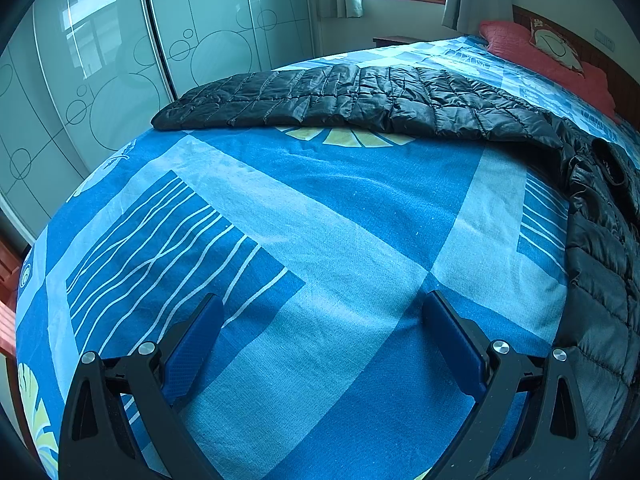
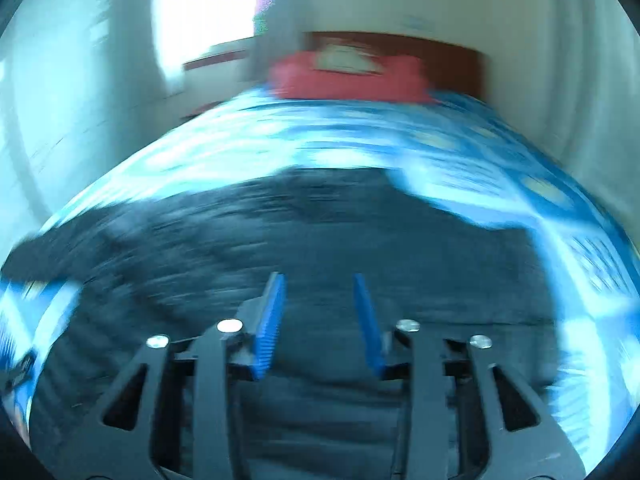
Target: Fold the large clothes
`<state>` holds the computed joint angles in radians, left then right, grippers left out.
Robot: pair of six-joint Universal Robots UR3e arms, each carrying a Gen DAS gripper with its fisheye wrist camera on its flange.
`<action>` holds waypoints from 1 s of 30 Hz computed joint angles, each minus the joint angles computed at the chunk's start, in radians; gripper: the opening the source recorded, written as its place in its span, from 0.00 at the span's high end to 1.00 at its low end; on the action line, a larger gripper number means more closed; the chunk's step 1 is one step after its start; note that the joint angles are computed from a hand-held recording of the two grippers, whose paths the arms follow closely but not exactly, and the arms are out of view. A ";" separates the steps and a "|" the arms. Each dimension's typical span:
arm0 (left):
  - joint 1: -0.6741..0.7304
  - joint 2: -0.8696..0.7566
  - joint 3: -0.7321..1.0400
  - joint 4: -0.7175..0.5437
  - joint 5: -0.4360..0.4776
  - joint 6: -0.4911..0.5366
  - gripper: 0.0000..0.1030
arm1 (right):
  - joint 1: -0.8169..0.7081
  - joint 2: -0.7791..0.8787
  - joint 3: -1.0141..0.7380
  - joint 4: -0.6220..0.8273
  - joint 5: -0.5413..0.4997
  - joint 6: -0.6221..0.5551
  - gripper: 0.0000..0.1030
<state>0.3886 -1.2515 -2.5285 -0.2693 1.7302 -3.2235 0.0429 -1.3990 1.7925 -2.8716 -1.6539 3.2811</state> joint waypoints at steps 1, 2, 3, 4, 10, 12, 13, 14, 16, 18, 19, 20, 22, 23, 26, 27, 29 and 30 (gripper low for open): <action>0.000 -0.001 0.000 0.001 0.001 0.000 0.04 | -0.081 -0.033 0.038 -0.002 0.024 0.013 0.79; 0.000 -0.001 0.000 0.001 0.000 0.000 0.04 | -0.165 -0.057 0.068 0.003 0.047 0.025 0.81; 0.000 -0.001 0.000 0.001 0.000 0.000 0.04 | -0.227 -0.065 0.086 0.008 0.065 0.030 0.82; -0.001 -0.002 0.000 0.001 0.000 -0.001 0.04 | -0.278 -0.068 0.102 0.014 0.090 0.028 0.82; 0.002 -0.003 0.004 -0.002 0.003 0.005 0.04 | -0.370 0.045 0.165 0.017 0.199 -0.065 0.82; 0.003 -0.005 0.005 -0.001 0.004 0.008 0.04 | -0.337 0.060 0.150 0.006 0.148 -0.096 0.81; -0.001 -0.006 0.006 -0.001 0.007 0.004 0.04 | -0.326 0.055 0.122 0.041 0.134 -0.105 0.80; -0.001 -0.005 0.005 -0.001 0.006 0.004 0.04 | -0.313 0.045 0.090 0.067 0.111 -0.112 0.80; -0.003 -0.006 0.006 0.000 0.007 0.002 0.04 | -0.316 0.030 0.077 0.042 0.106 -0.111 0.80; -0.004 -0.007 0.006 0.000 0.009 0.002 0.04 | -0.328 0.055 0.016 0.037 0.113 -0.089 0.77; -0.005 -0.007 0.006 0.000 0.010 0.001 0.04 | -0.338 0.071 -0.002 0.037 0.120 -0.086 0.77; -0.005 -0.007 0.006 0.000 0.010 0.001 0.04 | -0.344 0.115 -0.056 0.053 0.122 -0.082 0.77; -0.007 -0.009 0.006 0.002 0.012 0.000 0.04 | -0.346 0.183 -0.121 0.068 0.122 -0.074 0.77; -0.001 -0.007 0.005 0.002 0.008 0.005 0.04 | -0.347 0.233 -0.165 0.098 0.126 -0.065 0.77; -0.004 -0.009 0.006 0.003 0.010 0.003 0.04 | -0.350 0.311 -0.255 0.183 0.141 -0.077 0.76; -0.007 -0.009 0.006 0.003 0.012 0.001 0.04 | -0.345 0.309 -0.277 0.204 0.132 -0.075 0.76; 0.002 -0.005 0.003 0.003 0.006 0.007 0.04 | -0.341 0.295 -0.301 0.204 0.139 -0.064 0.76; -0.003 -0.006 0.003 0.004 0.010 0.004 0.04 | -0.335 0.292 -0.301 0.184 0.135 -0.059 0.76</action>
